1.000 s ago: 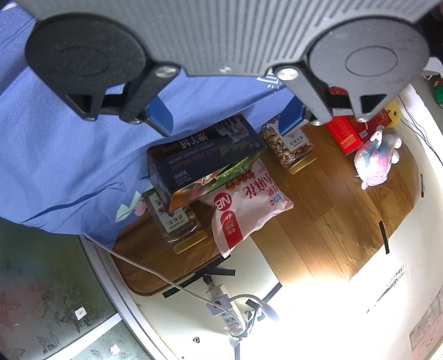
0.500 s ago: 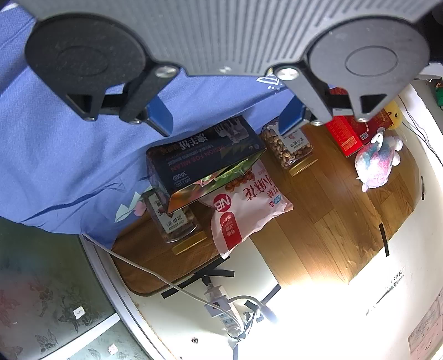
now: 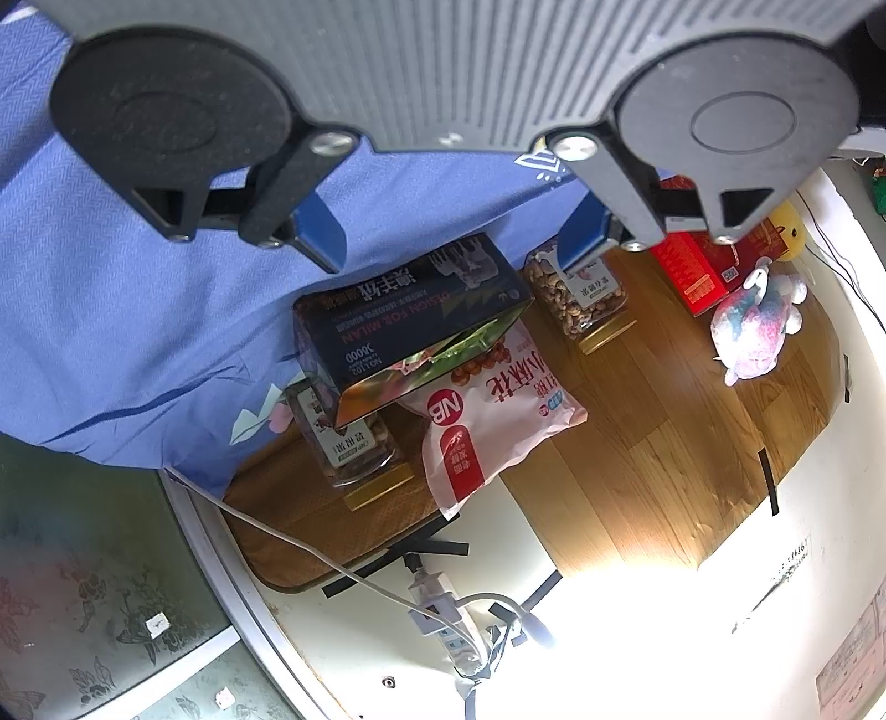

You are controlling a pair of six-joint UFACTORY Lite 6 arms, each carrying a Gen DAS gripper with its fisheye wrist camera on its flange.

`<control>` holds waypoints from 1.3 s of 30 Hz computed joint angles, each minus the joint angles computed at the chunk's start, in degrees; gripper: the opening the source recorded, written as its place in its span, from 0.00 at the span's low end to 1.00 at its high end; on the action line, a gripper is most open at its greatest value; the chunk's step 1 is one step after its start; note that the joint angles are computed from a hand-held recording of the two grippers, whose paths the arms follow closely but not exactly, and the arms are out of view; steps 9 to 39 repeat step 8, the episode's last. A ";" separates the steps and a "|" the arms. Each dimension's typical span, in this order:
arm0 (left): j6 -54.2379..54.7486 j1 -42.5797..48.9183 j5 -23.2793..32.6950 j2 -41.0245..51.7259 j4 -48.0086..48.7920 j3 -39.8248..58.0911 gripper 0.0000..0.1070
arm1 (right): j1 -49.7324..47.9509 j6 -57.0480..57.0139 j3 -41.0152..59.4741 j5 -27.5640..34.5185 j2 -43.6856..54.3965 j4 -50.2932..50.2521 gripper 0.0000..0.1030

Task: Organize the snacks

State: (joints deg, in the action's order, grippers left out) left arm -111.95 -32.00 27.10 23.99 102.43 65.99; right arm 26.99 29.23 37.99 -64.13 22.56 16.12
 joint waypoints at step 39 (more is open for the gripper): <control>-6.16 1.63 -4.65 -1.02 6.41 -1.50 0.96 | 0.18 -0.83 0.17 0.18 0.00 0.44 0.83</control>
